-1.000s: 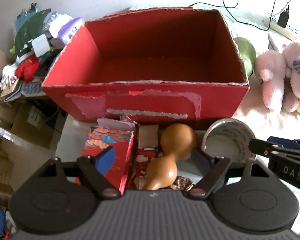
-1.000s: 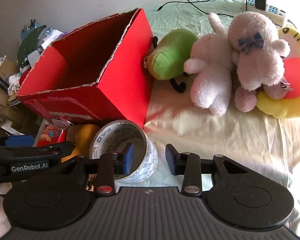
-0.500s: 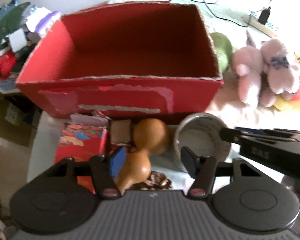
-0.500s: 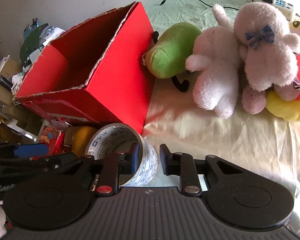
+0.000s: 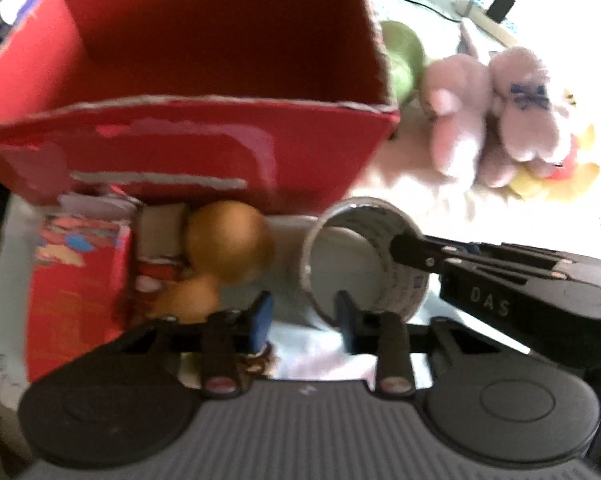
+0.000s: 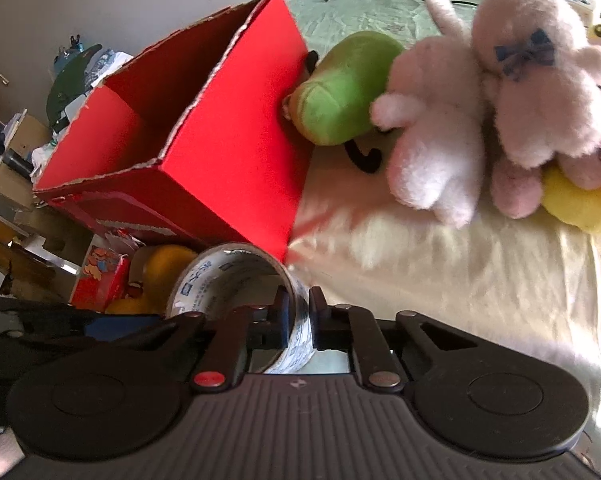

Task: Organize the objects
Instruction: 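Lift the tape roll with the right tool and carry it over the red box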

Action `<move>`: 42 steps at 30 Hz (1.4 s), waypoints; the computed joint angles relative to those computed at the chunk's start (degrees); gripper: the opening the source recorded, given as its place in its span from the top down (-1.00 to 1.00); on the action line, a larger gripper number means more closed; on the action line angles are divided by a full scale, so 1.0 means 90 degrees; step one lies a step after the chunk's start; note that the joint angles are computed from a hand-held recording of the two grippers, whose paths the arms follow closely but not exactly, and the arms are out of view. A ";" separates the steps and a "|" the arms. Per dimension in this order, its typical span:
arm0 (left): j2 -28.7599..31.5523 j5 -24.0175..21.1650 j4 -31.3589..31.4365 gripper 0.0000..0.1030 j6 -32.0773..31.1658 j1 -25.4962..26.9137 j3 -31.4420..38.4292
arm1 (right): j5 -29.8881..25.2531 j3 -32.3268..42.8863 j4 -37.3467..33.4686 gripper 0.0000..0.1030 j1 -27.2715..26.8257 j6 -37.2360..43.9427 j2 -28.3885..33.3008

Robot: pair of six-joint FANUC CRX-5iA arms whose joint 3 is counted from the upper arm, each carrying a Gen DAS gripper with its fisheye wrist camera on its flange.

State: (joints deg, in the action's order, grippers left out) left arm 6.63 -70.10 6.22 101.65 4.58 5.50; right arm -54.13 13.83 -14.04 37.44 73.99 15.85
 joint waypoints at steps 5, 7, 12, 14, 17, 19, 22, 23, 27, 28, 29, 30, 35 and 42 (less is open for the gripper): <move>0.0001 0.0254 0.0364 0.69 -0.0458 -0.0141 -0.0054 | 0.0300 -0.0465 0.0339 0.79 -0.0047 -0.0340 -0.0386; -0.0027 0.0418 0.0457 0.69 -0.0658 -0.0237 -0.0053 | 0.0420 -0.0646 0.0437 0.79 -0.0098 -0.0529 -0.0597; -0.0150 0.0868 0.0635 0.69 -0.1231 -0.0390 0.0110 | 0.1045 -0.0961 0.0811 0.78 -0.0139 -0.0909 -0.1028; -0.0200 0.1044 0.0624 0.69 -0.1401 -0.0406 0.0234 | 0.1365 -0.0983 0.1045 0.76 -0.0100 -0.1048 -0.1137; -0.0304 0.1361 0.0668 0.69 -0.1725 -0.0299 0.0376 | 0.1885 -0.0917 0.1534 0.76 0.0053 -0.1186 -0.1146; -0.0394 0.1554 0.0771 0.69 -0.2017 -0.0103 0.0428 | 0.2121 -0.0687 0.1743 0.76 0.0145 -0.1212 -0.1005; -0.0430 0.1749 0.1038 0.69 -0.2424 0.0273 0.0501 | 0.2063 -0.0006 0.1807 0.75 0.0264 -0.1154 -0.0585; -0.0455 0.1793 0.1175 0.69 -0.2580 0.0436 0.0466 | 0.1935 0.0341 0.1771 0.76 0.0288 -0.1067 -0.0363; -0.0272 0.1502 0.1793 0.69 -0.3164 0.1202 0.0545 | 0.1117 0.1636 0.1853 0.75 0.0480 -0.0890 0.0568; -0.0162 0.1363 0.1896 0.69 -0.3218 0.1344 0.0603 | 0.0850 0.2028 0.1877 0.75 0.0521 -0.0821 0.0861; -0.0094 0.1219 0.1962 0.69 -0.3275 0.1495 0.0622 | 0.0548 0.2413 0.1909 0.75 0.0574 -0.0777 0.1148; 0.0072 0.1096 0.1945 0.69 -0.3291 0.1595 0.0723 | 0.0257 0.2773 0.1905 0.75 0.0613 -0.0764 0.1422; 0.0827 0.0543 0.2031 0.68 -0.3457 0.1914 0.1042 | -0.1184 0.4409 0.2159 0.77 0.0804 -0.0825 0.2661; 0.1598 -0.0173 0.2042 0.66 -0.3573 0.2065 0.1478 | -0.3149 0.7039 0.2710 0.78 0.1033 -0.0697 0.4427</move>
State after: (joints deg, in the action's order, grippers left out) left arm 21.01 -71.65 24.60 69.50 23.16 18.80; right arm -82.47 77.18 10.35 46.74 67.72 55.69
